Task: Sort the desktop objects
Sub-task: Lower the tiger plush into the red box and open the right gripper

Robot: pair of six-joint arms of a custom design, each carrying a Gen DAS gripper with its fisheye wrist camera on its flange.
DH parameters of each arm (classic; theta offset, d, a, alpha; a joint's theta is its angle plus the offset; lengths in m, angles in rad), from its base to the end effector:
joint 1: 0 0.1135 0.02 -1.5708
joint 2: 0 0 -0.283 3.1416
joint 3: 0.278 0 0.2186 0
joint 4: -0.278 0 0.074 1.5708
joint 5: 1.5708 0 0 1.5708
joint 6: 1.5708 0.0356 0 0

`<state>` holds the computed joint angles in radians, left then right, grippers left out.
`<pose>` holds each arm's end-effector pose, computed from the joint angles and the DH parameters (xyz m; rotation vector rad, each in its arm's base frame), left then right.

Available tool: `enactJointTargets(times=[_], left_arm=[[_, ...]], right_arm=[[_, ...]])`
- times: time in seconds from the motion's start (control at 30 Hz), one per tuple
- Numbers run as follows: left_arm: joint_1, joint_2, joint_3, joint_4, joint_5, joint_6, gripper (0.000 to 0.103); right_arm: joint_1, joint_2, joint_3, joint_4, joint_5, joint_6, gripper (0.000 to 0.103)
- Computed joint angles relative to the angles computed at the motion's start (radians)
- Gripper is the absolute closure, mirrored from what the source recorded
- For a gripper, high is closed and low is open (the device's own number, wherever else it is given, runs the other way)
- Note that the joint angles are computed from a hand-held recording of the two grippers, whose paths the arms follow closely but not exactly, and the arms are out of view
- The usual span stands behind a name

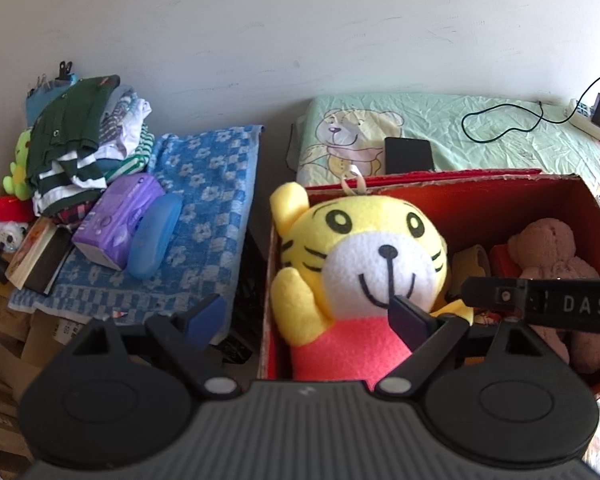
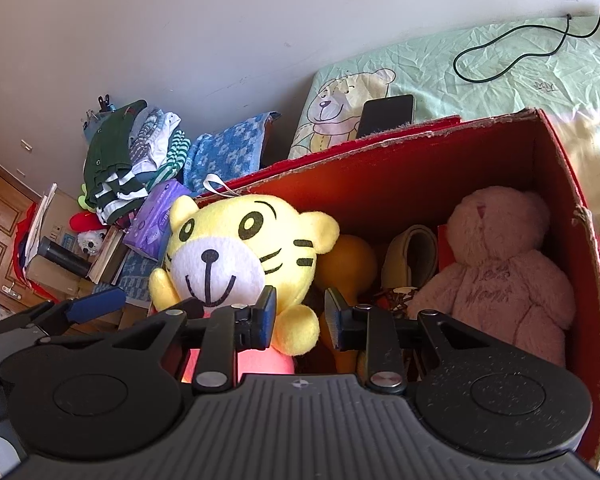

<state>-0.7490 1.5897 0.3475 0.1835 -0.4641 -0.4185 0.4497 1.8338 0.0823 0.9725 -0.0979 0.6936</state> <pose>0.1587 -0.1258 0.1246 0.2550 2.4560 0.1303 0.1720 0.0869 0.0923 0.2479 2.4347 0.6541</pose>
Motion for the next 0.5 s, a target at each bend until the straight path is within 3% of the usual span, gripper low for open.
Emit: enactJointTargets(times=[0.2, 0.5], left_arm=[[-0.032, 0.022, 0.033, -0.058, -0.048, -0.024, 0.01], [-0.091, 0.063, 0.066, -0.116, -0.106, -0.081, 0.009]], right_arm=[[0.052, -0.038, -0.01, -0.047, 0.089, -0.002, 0.064], [0.12, -0.088, -0.043, -0.079, 0.187, 0.016, 0.063]])
